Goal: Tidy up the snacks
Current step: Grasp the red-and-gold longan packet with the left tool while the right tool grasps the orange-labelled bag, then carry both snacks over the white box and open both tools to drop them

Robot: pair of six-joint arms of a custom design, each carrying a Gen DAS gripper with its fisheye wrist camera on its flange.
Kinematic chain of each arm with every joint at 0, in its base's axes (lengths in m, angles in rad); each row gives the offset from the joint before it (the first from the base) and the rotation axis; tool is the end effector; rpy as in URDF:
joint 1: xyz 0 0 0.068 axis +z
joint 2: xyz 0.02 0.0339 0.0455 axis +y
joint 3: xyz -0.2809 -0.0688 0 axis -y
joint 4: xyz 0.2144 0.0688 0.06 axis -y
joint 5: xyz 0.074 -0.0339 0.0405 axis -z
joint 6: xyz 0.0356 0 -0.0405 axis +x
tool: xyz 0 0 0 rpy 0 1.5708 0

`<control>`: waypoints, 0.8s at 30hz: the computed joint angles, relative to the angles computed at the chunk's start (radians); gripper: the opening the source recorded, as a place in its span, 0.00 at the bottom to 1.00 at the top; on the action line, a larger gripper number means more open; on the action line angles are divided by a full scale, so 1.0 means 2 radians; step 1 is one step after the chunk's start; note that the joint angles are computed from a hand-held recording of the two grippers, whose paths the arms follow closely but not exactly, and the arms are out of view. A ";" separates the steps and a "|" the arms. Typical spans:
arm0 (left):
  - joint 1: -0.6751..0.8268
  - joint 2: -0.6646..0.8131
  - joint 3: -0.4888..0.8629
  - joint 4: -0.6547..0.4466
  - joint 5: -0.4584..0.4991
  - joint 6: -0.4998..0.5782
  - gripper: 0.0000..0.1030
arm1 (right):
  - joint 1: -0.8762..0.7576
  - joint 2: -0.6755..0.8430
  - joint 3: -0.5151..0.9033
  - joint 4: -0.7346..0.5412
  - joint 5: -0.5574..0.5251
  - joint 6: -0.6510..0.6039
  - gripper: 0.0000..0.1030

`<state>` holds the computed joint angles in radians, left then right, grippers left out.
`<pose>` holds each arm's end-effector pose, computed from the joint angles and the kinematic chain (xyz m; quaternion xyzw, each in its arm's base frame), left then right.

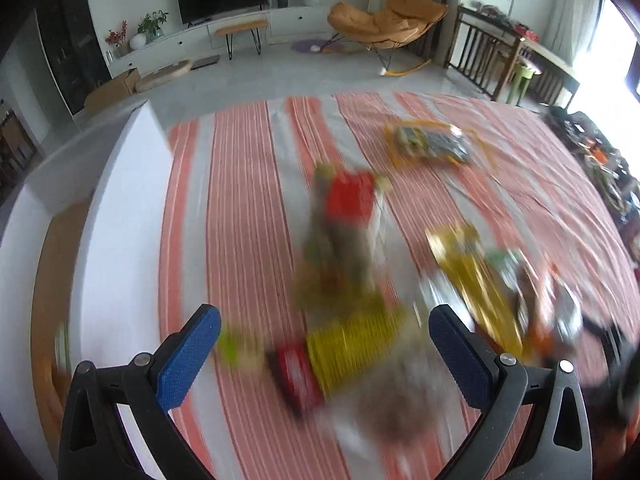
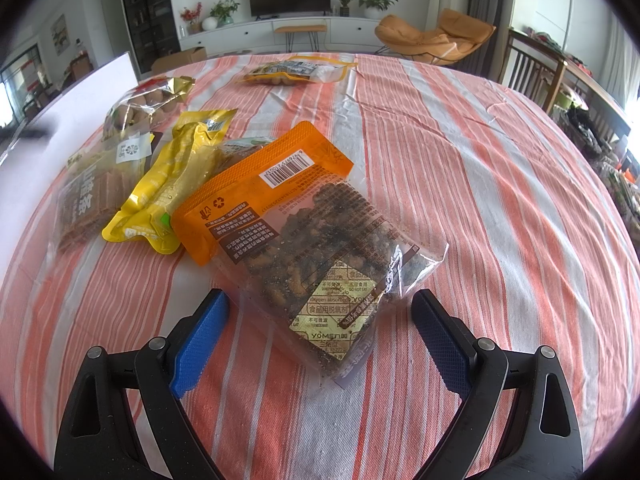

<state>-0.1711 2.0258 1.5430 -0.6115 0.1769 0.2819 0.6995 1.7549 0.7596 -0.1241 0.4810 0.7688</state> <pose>0.4041 -0.0762 0.2225 0.2377 0.9385 -0.0727 0.2395 0.2283 0.1706 0.1475 0.0861 0.9442 -0.0267 0.3169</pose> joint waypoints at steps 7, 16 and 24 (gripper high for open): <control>-0.053 0.186 0.236 -0.101 -0.072 -0.037 0.92 | 0.000 0.001 0.000 0.001 0.000 0.000 0.92; -0.008 0.086 0.091 -0.036 0.000 -0.047 0.56 | -0.004 -0.048 -0.045 0.027 -0.044 -0.010 0.90; 0.126 -0.112 -0.085 -0.047 0.122 0.042 0.56 | -0.127 -0.176 -0.066 0.028 -0.198 -0.119 0.90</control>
<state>0.0806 1.8027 1.3722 -0.7054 0.4215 0.3667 0.4457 1.4035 0.6271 -0.0688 0.0855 0.5310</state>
